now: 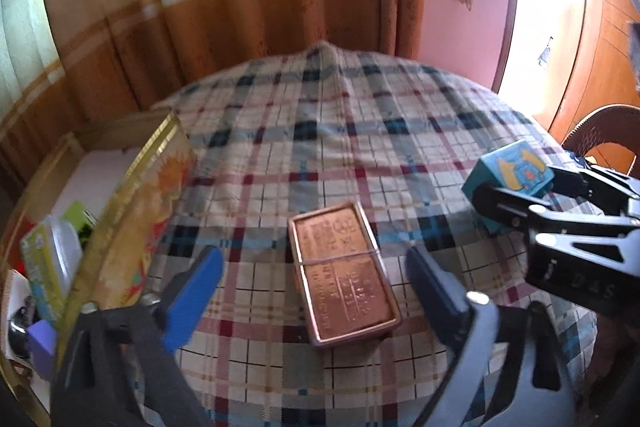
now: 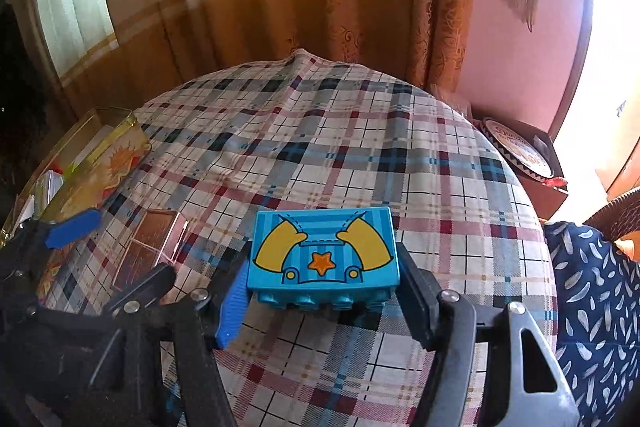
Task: Organize rigid objects
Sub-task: 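Grasp the blue printed toy brick with the right tool, then grasp the copper case with the left tool while the right tool holds the blue brick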
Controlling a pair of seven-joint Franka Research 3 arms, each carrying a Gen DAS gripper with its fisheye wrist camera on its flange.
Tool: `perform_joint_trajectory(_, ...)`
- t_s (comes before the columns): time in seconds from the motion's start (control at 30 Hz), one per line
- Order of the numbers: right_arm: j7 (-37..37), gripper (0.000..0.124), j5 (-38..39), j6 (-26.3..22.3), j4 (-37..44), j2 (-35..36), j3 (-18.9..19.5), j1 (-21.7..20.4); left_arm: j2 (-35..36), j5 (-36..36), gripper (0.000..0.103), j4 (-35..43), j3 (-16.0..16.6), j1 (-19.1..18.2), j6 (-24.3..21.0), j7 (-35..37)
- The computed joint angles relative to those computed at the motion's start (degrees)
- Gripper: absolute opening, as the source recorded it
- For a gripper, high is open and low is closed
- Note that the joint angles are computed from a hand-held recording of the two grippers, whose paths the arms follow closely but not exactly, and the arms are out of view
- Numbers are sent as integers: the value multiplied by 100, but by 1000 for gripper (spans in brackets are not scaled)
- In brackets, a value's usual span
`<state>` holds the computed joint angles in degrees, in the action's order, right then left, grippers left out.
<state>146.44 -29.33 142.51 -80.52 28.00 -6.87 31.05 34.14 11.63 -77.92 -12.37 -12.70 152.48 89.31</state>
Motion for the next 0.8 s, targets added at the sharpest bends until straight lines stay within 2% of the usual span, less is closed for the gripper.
perform_joint_trajectory(0.03, 10, 67, -6, 7, -1, 1, -4, 4, 60, -101, 73, 96, -73, 57, -111, 59)
perform_joint_trajectory(0.13, 52, 67, -39, 18, -6, -4, -21, 24, 149, -399, 54, 209, -292, 213, -328, 389)
perform_joint_trajectory(0.2, 84, 67, -86, 28, -20, -13, -38, 39, 101, -472, 47, 116, -312, 222, -247, 519)
perform_joint_trajectory(0.37, 337, 67, -418, 171, -169, -118, -137, 142, -80, -554, 46, -189, -303, 232, 93, 661)
perform_joint_trajectory(0.53, 806, 67, -1022, 444, -408, -299, -253, 258, -276, -605, 46, -507, -187, 287, 580, 284)
perform_joint_trajectory(0.8, 1755, 67, -2238, 500, -594, -512, -288, 385, -806, -97, 46, -1413, 224, 236, 1944, -731)
